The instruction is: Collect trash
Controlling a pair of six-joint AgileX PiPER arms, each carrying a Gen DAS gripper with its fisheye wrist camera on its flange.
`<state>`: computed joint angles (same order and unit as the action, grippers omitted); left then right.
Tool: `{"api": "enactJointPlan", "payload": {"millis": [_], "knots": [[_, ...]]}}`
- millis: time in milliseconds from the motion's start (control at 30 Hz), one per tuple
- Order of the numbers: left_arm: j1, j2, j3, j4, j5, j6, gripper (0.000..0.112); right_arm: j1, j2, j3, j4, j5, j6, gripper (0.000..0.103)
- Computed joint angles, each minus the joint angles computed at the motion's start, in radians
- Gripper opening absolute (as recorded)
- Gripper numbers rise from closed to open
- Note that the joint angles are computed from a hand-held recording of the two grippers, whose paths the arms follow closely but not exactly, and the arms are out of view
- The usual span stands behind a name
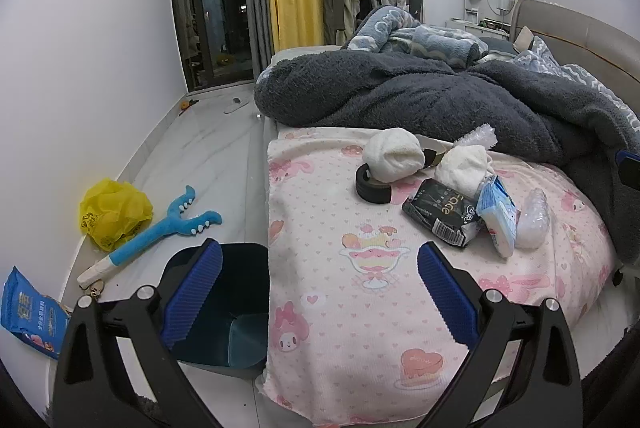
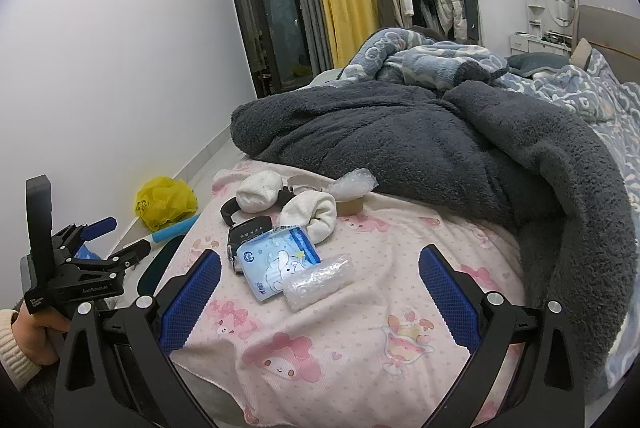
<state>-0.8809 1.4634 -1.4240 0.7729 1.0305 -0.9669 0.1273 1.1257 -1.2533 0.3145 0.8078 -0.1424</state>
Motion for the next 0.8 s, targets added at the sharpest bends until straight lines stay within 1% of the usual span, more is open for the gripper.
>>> {"api": "enactJointPlan", "payload": {"millis": [267, 400, 600, 700, 800], "knots": [[0.006, -0.007, -0.001, -0.028, -0.02, 0.005, 0.1, 0.001, 0.002, 0.001, 0.0, 0.002, -0.002, 0.1], [0.012, -0.016, -0.002, -0.047, -0.036, 0.011, 0.1, -0.007, 0.007, 0.004, 0.002, 0.017, -0.007, 0.1], [0.034, -0.034, -0.005, -0.087, -0.079, 0.047, 0.099, -0.037, 0.023, 0.018, 0.067, 0.038, -0.081, 0.1], [0.054, -0.034, -0.017, -0.13, -0.111, 0.093, 0.099, -0.037, 0.04, 0.033, 0.089, 0.045, -0.111, 0.1], [0.077, -0.02, -0.041, -0.198, -0.143, 0.178, 0.099, -0.026, 0.077, 0.032, 0.101, 0.049, -0.153, 0.1]]}}
